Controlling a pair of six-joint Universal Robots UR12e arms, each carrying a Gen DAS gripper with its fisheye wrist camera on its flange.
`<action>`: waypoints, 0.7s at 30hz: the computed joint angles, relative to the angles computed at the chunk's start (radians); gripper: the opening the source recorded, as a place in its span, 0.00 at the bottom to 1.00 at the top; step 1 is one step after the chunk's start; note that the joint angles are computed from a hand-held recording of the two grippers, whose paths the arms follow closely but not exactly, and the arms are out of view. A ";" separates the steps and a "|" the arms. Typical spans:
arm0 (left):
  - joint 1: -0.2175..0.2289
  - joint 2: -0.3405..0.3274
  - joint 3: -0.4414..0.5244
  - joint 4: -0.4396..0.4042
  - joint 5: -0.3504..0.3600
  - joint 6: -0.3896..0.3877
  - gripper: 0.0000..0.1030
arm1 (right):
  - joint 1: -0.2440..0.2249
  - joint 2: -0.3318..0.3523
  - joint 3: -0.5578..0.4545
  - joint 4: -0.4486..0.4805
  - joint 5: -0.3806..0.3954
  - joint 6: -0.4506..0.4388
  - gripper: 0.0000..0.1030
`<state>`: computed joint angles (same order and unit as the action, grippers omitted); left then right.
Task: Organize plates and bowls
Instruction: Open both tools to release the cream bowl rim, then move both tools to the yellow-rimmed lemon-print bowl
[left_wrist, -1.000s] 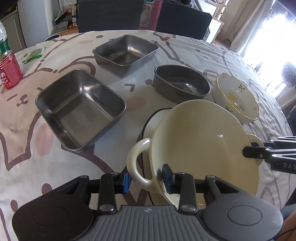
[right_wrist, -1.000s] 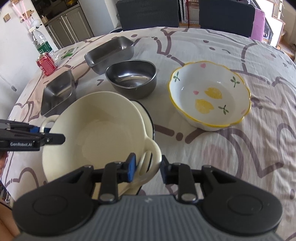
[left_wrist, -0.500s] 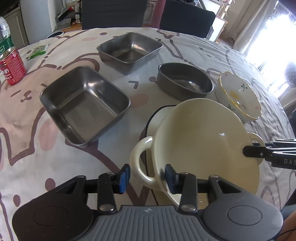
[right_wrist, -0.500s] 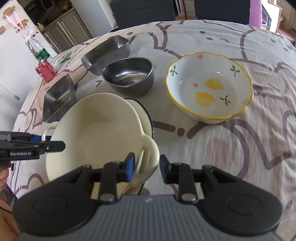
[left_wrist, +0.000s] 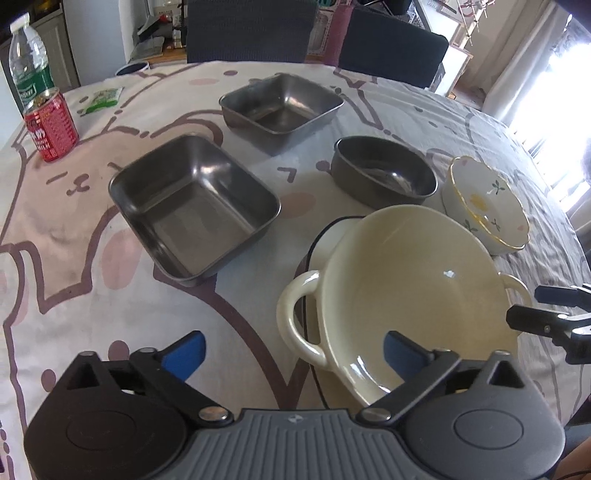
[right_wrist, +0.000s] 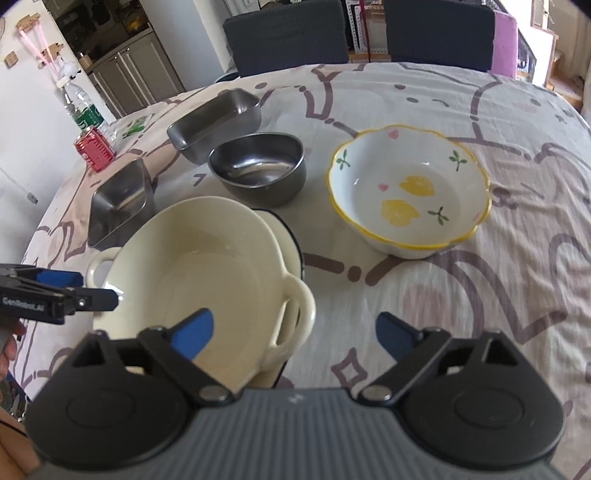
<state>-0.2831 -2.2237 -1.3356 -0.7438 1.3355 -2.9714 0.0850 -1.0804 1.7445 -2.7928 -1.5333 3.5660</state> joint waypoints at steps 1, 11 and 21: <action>-0.001 0.003 -0.005 0.014 -0.003 0.000 1.00 | 0.000 -0.002 0.004 -0.010 -0.008 0.003 0.99; -0.027 0.002 0.000 0.102 -0.021 -0.030 1.00 | -0.024 -0.033 0.066 -0.176 -0.090 0.064 1.00; -0.081 -0.044 0.070 0.177 -0.086 -0.057 1.00 | -0.066 -0.058 0.098 -0.185 -0.213 0.144 1.00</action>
<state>-0.3640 -2.2680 -1.2658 -0.5664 1.2498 -3.0284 0.0194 -1.1389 1.8430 -2.9778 -1.7459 3.7105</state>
